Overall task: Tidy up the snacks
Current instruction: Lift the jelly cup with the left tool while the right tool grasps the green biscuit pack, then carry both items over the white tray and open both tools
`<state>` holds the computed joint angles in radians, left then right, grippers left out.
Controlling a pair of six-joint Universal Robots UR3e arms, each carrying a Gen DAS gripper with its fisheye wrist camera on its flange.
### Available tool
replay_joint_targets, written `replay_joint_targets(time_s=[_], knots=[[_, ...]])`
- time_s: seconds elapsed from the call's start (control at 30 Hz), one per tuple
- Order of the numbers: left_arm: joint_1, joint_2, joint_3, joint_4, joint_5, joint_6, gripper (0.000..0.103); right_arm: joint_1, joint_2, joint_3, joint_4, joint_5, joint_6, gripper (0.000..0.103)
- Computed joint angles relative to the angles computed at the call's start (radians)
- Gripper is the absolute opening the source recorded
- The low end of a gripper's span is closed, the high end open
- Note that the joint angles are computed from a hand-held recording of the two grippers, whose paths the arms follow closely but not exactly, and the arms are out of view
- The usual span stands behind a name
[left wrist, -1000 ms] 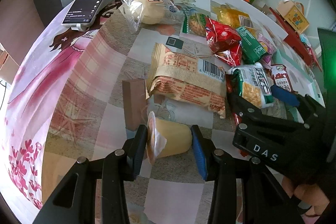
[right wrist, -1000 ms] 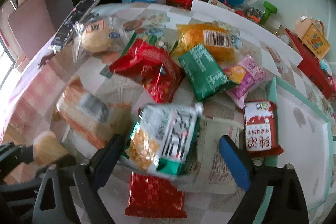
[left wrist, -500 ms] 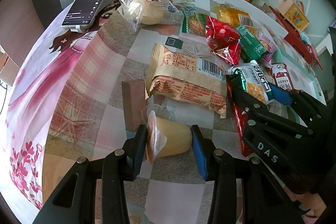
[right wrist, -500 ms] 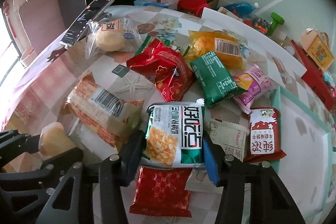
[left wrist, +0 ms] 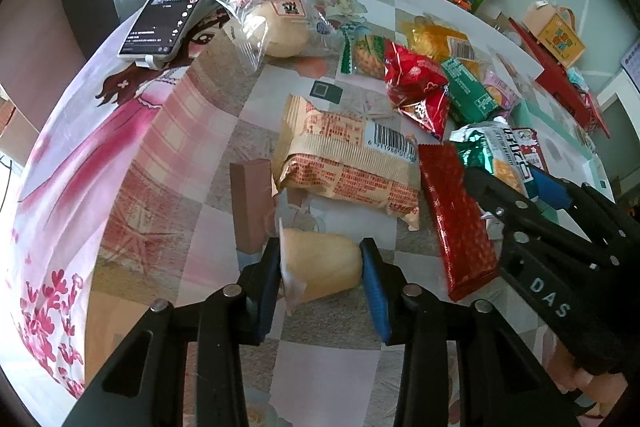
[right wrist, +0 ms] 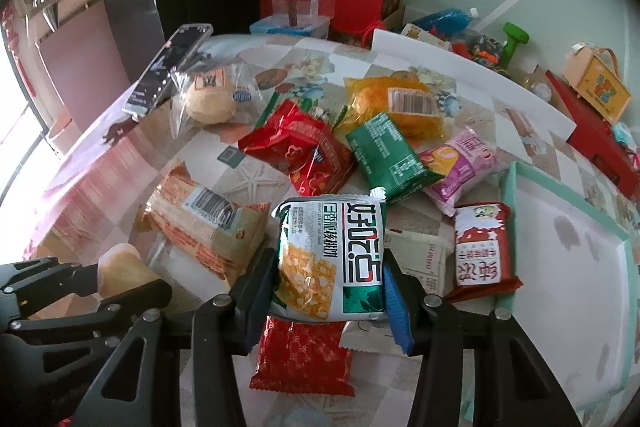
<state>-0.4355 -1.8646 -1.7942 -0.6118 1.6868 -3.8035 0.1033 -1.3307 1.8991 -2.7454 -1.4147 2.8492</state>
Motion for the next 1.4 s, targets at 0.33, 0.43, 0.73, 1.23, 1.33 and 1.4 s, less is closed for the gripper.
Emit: replay_joint_targets(time_s=[0.33,0.43,0.73,1.23,1.33,1.4], knots=[[-0.008,-0.003,0.027,-0.028,0.007,-0.002,0.039,-0.05,-0.057,0.035,0.0,0.05,0.001,0.053],[-0.013,-0.003,0.04,-0.044,0.015,-0.002,0.039,-0.063,-0.068,0.045,-0.006,0.065,0.001,0.053],[-0.047,0.021,0.108,-0.101,0.069,0.0,0.039,-0.119,-0.121,0.071,-0.02,0.121,0.016,0.053],[-0.154,-0.259,0.686,-0.288,0.132,0.073,0.039,-0.334,-0.151,0.035,-0.021,0.198,0.081,0.053],[-0.17,-0.369,0.878,-0.348,0.119,0.09,0.039,-0.394,-0.147,0.028,-0.02,0.2,0.092,0.053],[-0.179,-0.451,1.024,-0.393,0.104,0.103,0.039,-0.434,-0.14,0.02,-0.019,0.196,0.101,0.053]])
